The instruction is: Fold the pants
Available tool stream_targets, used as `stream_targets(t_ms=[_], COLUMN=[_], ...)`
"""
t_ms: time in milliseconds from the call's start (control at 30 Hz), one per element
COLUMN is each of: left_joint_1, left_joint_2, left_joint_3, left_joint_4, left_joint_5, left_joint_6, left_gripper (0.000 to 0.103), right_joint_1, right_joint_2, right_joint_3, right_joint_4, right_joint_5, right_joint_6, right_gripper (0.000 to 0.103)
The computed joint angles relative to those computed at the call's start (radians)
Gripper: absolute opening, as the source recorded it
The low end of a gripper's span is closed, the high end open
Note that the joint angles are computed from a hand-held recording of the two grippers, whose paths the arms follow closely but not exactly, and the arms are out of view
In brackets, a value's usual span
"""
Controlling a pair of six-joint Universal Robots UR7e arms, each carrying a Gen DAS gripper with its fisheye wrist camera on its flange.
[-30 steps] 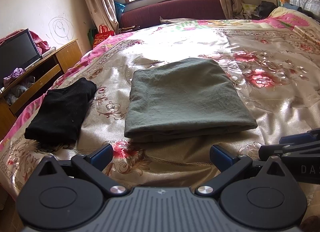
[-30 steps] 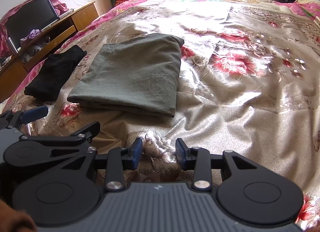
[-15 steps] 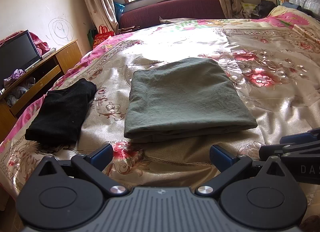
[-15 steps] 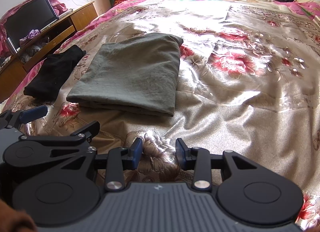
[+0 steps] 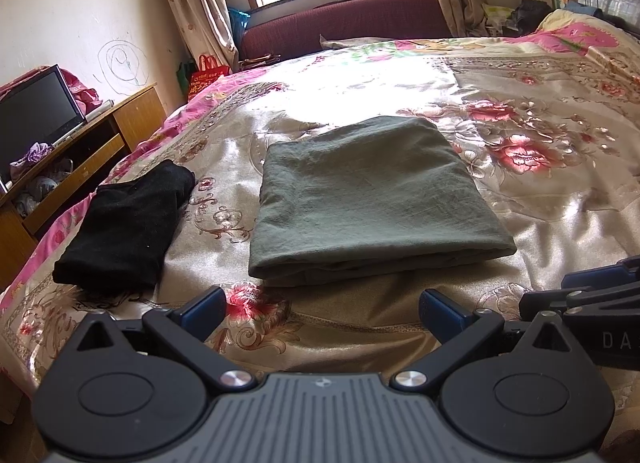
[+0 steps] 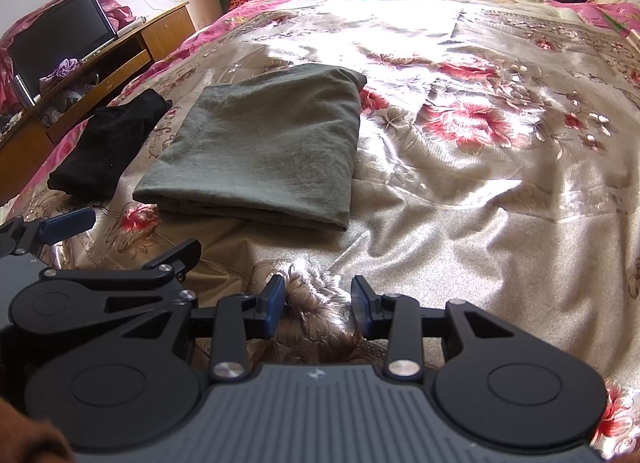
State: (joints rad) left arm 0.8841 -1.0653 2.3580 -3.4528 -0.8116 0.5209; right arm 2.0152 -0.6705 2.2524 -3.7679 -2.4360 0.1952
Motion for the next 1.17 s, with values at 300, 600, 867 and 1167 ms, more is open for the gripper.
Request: stream_targets(t_ms=[300,600,867,1167], left_joint_1=[-0.002,-0.002,-0.001,-0.002], left_joint_2=[0.004,0.005,0.007,0.003], left_joint_3=[0.002,0.004,0.004,0.002], left_joint_4=[-0.014,-0.016,-0.017,0.001], left_joint_5=[0.004,0.006,0.007,0.01], left_joint_6=[0.006,0.005,0.002,-0.016], left_gripper=[0.103,0.103,0.103,0.103], right_joint_1=[0.005,0.002,0.002,0.001], right_joint_2=[0.001,0.001,0.003,0.004], right_joint_3=[-0.008,-0.006,-0.006,-0.005], right_joint_4=[0.014,0.011,0.006,0.005], right_joint_5=[-0.009,-0.004,-0.003,-0.001], right_joint_6=[0.007,0.009,0.008,0.009], right_gripper=[0.038,0.038,0.038,0.038])
